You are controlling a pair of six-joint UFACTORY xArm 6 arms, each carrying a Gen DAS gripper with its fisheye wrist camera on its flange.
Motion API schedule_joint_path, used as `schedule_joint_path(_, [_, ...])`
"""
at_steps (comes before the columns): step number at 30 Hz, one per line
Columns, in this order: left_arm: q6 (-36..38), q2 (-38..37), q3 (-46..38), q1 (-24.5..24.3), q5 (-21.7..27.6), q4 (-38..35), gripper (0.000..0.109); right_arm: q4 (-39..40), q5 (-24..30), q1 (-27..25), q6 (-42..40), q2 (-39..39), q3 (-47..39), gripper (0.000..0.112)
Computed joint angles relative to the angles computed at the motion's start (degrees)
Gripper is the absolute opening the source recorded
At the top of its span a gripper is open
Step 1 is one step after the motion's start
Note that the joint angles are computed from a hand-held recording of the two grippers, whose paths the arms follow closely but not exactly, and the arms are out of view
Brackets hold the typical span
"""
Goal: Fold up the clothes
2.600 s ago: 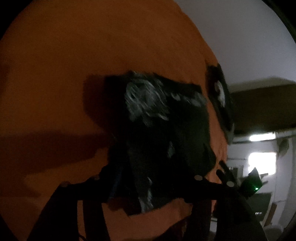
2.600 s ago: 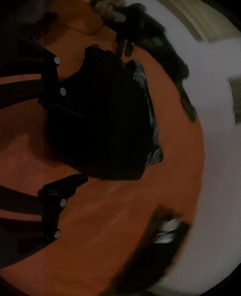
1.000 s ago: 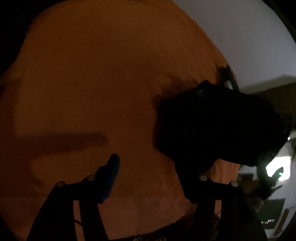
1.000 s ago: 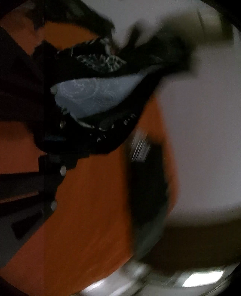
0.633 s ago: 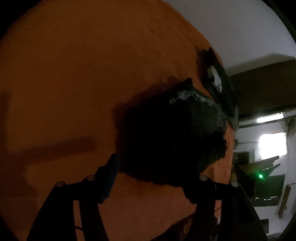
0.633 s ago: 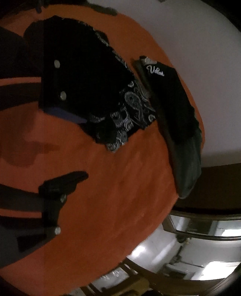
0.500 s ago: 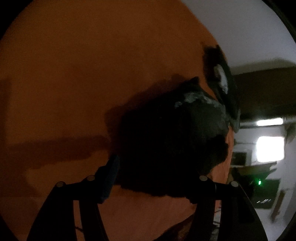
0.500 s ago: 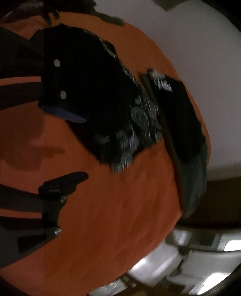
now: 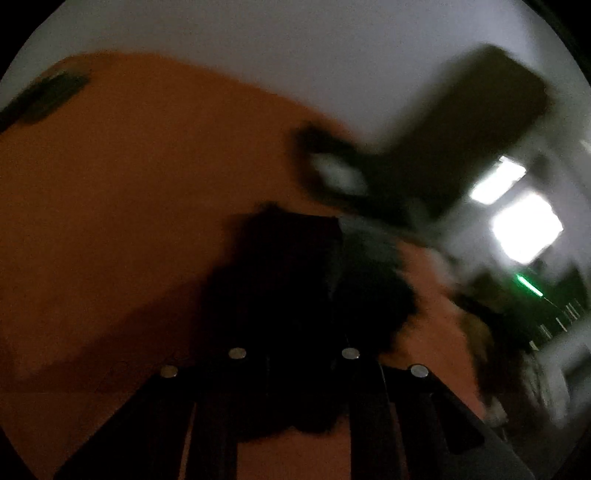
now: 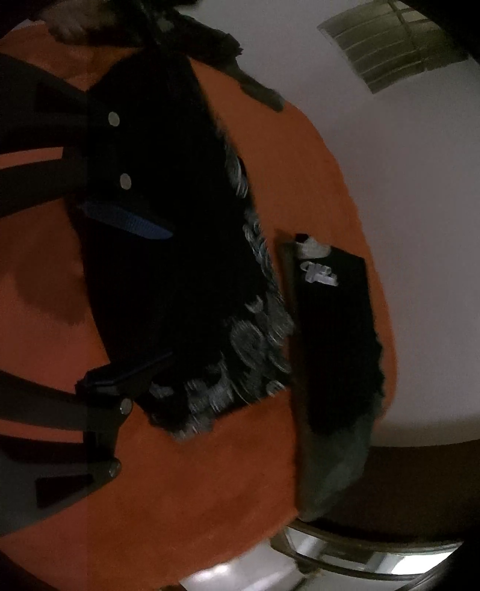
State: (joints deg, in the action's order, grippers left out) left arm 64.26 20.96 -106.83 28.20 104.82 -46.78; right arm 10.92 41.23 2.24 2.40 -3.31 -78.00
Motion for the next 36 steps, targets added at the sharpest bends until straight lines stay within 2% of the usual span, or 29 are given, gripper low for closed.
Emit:
schedule_joint_path(2, [4.20, 0.81, -2.22, 3.39, 7.67, 1.94, 0.020, -0.46, 0.38, -0.94, -1.43, -0.03, -0.89, 0.061])
schedule_joint_path(3, [5.02, 1.74, -3.01, 4.13, 9.42, 4.96, 0.020, -0.47, 1.12, -1.37, -2.35, 0.32, -1.82, 0.061])
schedule_joint_path(5, [4.48, 4.54, -5.28, 4.93, 11.51, 9.29, 0.022, 4.29, 5.25, -2.07, -6.20, 3.05, -5.76, 0.063])
schedule_joint_path(8, [0.55, 8.08, -7.83, 5.64, 12.19, 11.49, 0.023, 11.88, 12.29, -2.86, -9.85, 7.87, -12.55, 0.067])
schedule_joint_path(9, [-0.30, 9.02, -8.91, 6.14, 12.43, 10.99, 0.023, 15.72, 16.63, -3.09, -10.33, 11.12, -17.04, 0.068])
schedule_joint_path(11, [-0.81, 10.50, -10.93, 6.63, 13.55, 9.88, 0.023, 18.01, 21.75, -3.20, -8.79, 14.77, -22.42, 0.071])
schedule_joint_path(12, [-0.28, 10.63, -11.41, 6.96, 13.45, 9.80, 0.023, 17.26, 25.81, -3.31, -6.99, 17.90, -27.46, 0.071])
schedule_joint_path(13, [-0.23, 10.39, -10.95, 6.80, 13.08, 9.94, 0.023, 15.86, 27.48, -3.64, -5.96, 19.74, -30.43, 0.073])
schedule_joint_path(17, [0.09, 8.00, -6.61, 5.50, 10.54, 10.89, 0.025, 10.66, 31.24, -5.02, -1.25, 24.99, -38.19, 0.095])
schedule_joint_path(20, [-0.37, 6.98, -4.85, 4.65, 8.88, 11.69, 0.026, 16.46, 36.17, -6.59, 2.98, 26.29, -38.12, 0.096])
schedule_joint_path(22, [-1.35, 7.14, -5.51, 4.33, 9.29, 11.34, 0.026, 27.20, 38.35, -7.63, 5.21, 24.29, -32.42, 0.096])
schedule_joint_path(24, [0.68, 5.58, -4.69, 4.32, 11.54, 10.16, 0.026, 36.44, 38.88, -6.49, 2.57, 20.63, -25.40, 0.096])
schedule_joint_path(26, [2.91, 3.90, -3.81, 4.31, 13.99, 8.90, 0.026, 39.94, 40.91, -3.22, -2.29, 18.37, -22.50, 0.096])
schedule_joint_path(28, [3.91, 3.51, -3.65, 4.64, 18.83, 6.98, 0.031, 41.03, 44.94, 0.55, -7.12, 17.93, -22.85, 0.096])
schedule_joint_path(30, [5.90, 0.70, 0.01, 4.52, 18.25, 8.11, 0.036, 40.93, 46.91, 3.48, -10.70, 17.22, -22.66, 0.096])
schedule_joint_path(32, [7.82, -2.54, 4.34, 4.63, 16.09, 9.99, 0.043, 37.80, 43.85, 5.45, -11.05, 14.66, -19.84, 0.096])
schedule_joint_path(36, [10.37, -4.98, 7.68, 5.95, 16.09, 14.52, 0.044, 29.97, 38.65, 7.71, -9.06, 9.05, -13.77, 0.096])
